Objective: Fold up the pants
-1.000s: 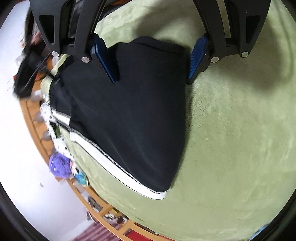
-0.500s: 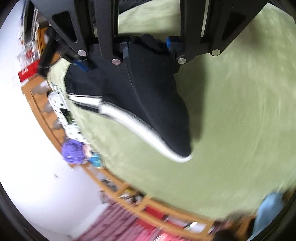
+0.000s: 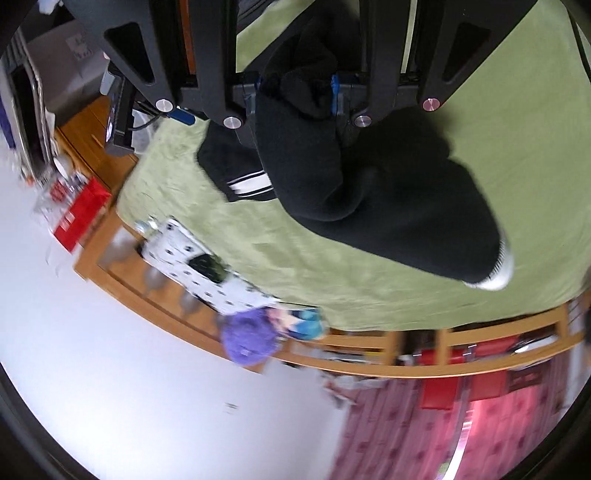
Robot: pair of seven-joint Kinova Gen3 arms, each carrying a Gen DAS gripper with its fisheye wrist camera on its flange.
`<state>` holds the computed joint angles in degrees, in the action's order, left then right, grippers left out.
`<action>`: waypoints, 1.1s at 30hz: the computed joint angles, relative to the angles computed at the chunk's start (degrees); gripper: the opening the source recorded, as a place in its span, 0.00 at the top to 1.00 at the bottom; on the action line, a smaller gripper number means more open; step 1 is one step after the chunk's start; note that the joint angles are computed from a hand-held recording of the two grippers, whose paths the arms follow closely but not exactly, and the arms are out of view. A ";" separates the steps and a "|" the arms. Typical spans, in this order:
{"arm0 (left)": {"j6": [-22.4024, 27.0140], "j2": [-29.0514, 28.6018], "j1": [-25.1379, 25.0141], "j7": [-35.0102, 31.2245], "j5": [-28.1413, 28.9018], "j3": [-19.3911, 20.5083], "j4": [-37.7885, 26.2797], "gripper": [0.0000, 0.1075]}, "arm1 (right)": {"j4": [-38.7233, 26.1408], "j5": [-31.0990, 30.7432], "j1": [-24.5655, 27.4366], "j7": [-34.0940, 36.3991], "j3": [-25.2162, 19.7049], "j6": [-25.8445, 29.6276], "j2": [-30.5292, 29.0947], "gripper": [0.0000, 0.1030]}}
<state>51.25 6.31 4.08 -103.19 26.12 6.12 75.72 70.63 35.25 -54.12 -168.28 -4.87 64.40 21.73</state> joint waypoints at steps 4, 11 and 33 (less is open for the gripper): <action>0.63 9.69 4.81 4.51 -4.85 6.22 -10.54 0.79 | 6.44 -0.82 2.23 -2.88 0.06 3.28 -5.02 0.58; 11.27 26.44 9.03 8.25 -3.91 11.68 -27.41 0.70 | 15.26 -2.36 8.15 -6.93 -2.87 2.90 -9.20 0.58; 2.22 11.88 6.66 13.75 -8.41 -3.89 1.41 0.35 | 5.51 -7.16 17.08 11.34 -4.41 -10.74 -0.86 0.43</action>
<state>53.48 18.20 10.74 -89.44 17.71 2.23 77.13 76.13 28.09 -37.04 -156.95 -9.28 53.65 20.87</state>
